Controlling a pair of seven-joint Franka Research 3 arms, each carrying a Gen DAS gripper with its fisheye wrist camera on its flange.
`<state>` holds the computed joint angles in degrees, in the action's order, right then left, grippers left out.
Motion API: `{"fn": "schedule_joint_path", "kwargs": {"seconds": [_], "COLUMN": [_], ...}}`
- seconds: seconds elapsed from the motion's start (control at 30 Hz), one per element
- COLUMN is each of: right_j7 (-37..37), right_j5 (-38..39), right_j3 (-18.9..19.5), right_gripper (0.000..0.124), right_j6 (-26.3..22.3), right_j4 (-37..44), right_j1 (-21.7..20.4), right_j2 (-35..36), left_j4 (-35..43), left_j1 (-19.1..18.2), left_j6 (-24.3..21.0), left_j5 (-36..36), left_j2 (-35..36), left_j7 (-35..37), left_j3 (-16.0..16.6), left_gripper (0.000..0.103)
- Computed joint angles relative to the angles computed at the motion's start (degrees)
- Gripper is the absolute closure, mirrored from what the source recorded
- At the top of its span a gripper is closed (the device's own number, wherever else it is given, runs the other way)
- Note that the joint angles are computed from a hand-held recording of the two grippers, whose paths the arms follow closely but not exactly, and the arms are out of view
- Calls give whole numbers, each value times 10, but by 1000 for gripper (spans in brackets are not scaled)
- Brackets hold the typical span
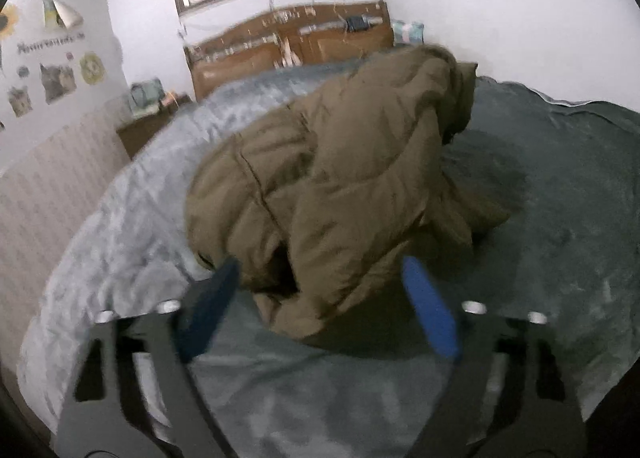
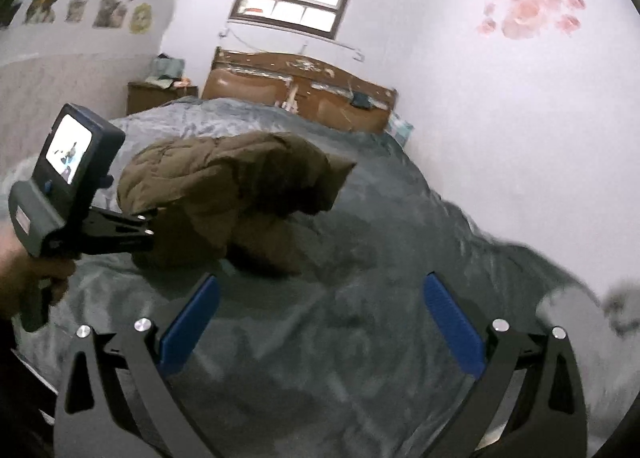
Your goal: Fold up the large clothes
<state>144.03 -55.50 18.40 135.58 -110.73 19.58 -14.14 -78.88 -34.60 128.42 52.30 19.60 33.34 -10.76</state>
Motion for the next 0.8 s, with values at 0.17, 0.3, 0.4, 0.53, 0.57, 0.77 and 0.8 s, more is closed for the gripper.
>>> {"fn": "schedule_joint_path", "kwargs": {"seconds": [0.17,0.3,0.4,0.53,0.57,0.77,0.8], "right_j7": [-27,-26,-19,-32,-31,-48,-51], "right_j5": [3,24,38,59,54,60,59], "right_j3": [-20,-38,-49,-56,-55,-64,-66], "right_gripper": [22,22,22,22,22,22,22], "right_j6": [-9,-16,-7,-1,-2,27,28], "right_j4": [62,90,90,92,92,91,93], "right_j1": [-1,7,10,14,16,36,41], "right_j2": [47,63,67,77,81,120,130], "left_j4": [24,-60,-139,-253,-270,-392,-404], "left_j1": [29,53,83,137,148,206,218], "left_j6": [46,106,120,146,146,137,131], "left_j5": [-73,-84,-68,-39,-29,-14,-14], "left_j2": [24,-40,-112,-240,-263,-427,-444], "left_j7": [70,58,13,-45,-50,-37,-37], "left_j3": [-6,2,7,6,3,-4,-6], "left_gripper": [92,100,100,100,100,100,100]}}
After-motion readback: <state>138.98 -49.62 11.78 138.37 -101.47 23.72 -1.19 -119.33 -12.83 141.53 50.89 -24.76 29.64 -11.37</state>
